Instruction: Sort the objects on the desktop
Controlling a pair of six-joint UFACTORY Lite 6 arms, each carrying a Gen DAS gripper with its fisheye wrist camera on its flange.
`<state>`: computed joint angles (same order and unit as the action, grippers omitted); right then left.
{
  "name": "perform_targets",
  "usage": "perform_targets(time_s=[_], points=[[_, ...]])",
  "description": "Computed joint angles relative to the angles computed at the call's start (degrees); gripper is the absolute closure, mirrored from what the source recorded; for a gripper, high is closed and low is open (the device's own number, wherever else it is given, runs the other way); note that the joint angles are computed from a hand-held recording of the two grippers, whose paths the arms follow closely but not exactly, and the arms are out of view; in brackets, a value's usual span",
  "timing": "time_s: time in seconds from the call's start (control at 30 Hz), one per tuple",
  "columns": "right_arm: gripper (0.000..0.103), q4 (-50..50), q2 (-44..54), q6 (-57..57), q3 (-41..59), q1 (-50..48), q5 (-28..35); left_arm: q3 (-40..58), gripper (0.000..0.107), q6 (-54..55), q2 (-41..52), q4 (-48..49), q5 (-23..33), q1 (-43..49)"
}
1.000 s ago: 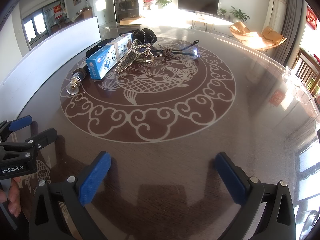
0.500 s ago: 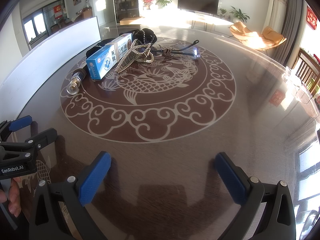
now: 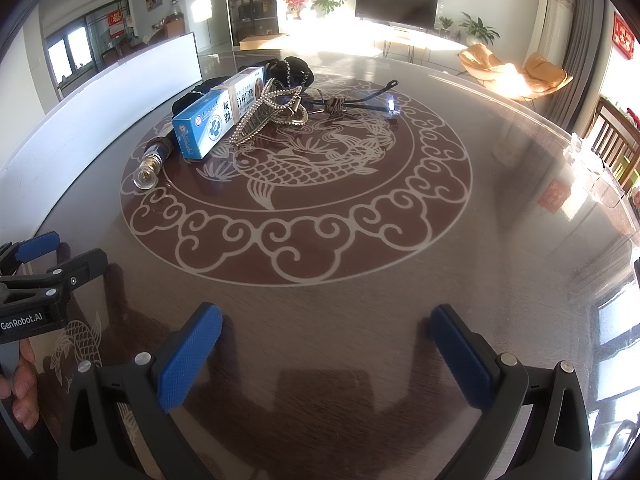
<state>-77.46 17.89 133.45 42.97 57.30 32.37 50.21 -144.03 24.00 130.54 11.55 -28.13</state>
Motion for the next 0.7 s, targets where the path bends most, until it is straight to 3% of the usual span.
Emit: perform_targets(time_s=[0.27,0.4,0.5,0.57,0.7], points=[[0.000,-0.12,-0.06,0.05,0.02,-0.09,-0.03,-0.21,0.004,-1.35,-0.08,0.29,0.56,0.48],[0.003,-10.99,-1.04,6.54,0.29,-2.88,-1.29,0.04,0.004,1.39,0.13,-2.62,0.95,0.02],[0.015,-15.97,0.74,4.53,7.10,-7.48,-3.30,0.09,0.004,1.00,0.18,-2.22,0.87,0.05],[0.017,-17.49,4.26,-0.04,14.80,-10.31,-5.51,0.11,0.004,0.95,0.18,-2.20,0.88,0.06],[0.021,-4.23,18.16,-23.63,36.45,-14.45,-11.13,0.19,0.004,0.77,0.29,-1.95,0.85,0.11]])
